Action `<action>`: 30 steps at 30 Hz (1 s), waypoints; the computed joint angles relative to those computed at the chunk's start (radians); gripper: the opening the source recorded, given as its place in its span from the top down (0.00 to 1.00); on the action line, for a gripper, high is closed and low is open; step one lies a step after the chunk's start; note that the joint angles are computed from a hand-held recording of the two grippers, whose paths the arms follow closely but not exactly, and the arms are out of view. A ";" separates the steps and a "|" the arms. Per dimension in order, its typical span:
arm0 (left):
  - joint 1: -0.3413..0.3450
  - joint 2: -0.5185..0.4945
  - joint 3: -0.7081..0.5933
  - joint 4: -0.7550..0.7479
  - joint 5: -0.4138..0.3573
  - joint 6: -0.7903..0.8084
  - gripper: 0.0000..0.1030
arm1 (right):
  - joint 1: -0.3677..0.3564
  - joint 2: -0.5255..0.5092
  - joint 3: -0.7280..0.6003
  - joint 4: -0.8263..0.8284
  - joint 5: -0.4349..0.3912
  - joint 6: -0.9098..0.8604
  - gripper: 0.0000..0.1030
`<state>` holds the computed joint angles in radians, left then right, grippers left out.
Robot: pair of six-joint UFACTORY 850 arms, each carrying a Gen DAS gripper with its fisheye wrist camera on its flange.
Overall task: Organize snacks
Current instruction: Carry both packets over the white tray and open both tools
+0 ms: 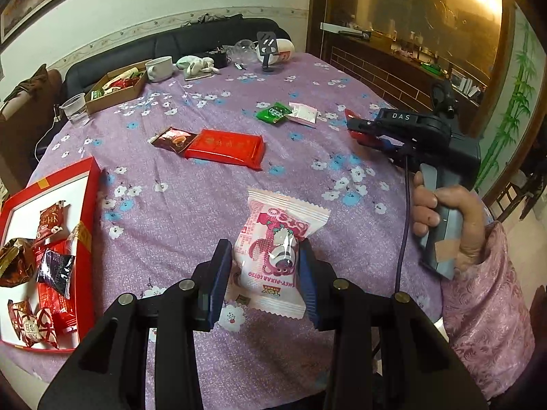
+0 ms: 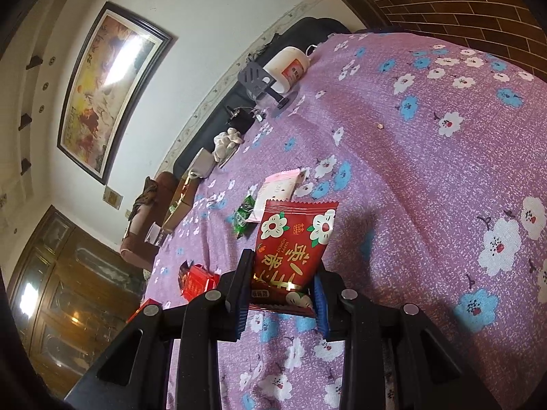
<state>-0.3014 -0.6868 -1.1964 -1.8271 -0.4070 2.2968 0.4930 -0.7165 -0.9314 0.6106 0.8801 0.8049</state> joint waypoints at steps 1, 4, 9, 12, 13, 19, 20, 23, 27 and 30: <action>-0.001 0.000 -0.003 0.005 0.000 -0.008 0.65 | 0.000 0.000 0.000 -0.002 0.000 -0.001 0.69; 0.000 0.004 -0.005 0.001 -0.011 -0.009 0.65 | -0.004 -0.002 -0.005 -0.011 -0.009 0.004 0.69; 0.011 0.017 0.010 -0.030 -0.048 0.025 0.65 | -0.001 -0.002 -0.007 0.000 -0.005 -0.010 0.69; 0.025 0.020 0.005 0.000 -0.073 -0.010 0.65 | 0.000 -0.002 -0.012 0.015 -0.013 -0.029 0.69; 0.029 0.023 0.006 -0.009 -0.081 -0.002 0.65 | 0.002 -0.002 -0.014 0.021 -0.014 -0.034 0.69; 0.073 0.037 0.001 -0.061 -0.135 0.032 0.65 | 0.028 0.014 -0.009 0.089 -0.004 -0.048 0.69; 0.083 0.036 -0.004 -0.065 -0.144 0.027 0.65 | 0.039 0.020 -0.007 0.098 0.004 -0.049 0.69; 0.106 0.035 -0.014 -0.080 -0.170 0.025 0.65 | 0.073 0.039 -0.030 0.139 0.012 -0.124 0.69; 0.137 0.031 -0.025 -0.133 -0.193 0.060 0.65 | 0.110 0.042 -0.109 0.143 -0.001 -0.237 0.70; 0.164 0.026 -0.037 -0.194 -0.206 0.113 0.65 | 0.128 0.012 -0.210 0.115 -0.060 -0.323 0.70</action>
<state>-0.1373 -0.6608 -1.2331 -2.0214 -0.6126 2.4096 0.6205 -0.7045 -1.1414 0.7251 0.8203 0.4824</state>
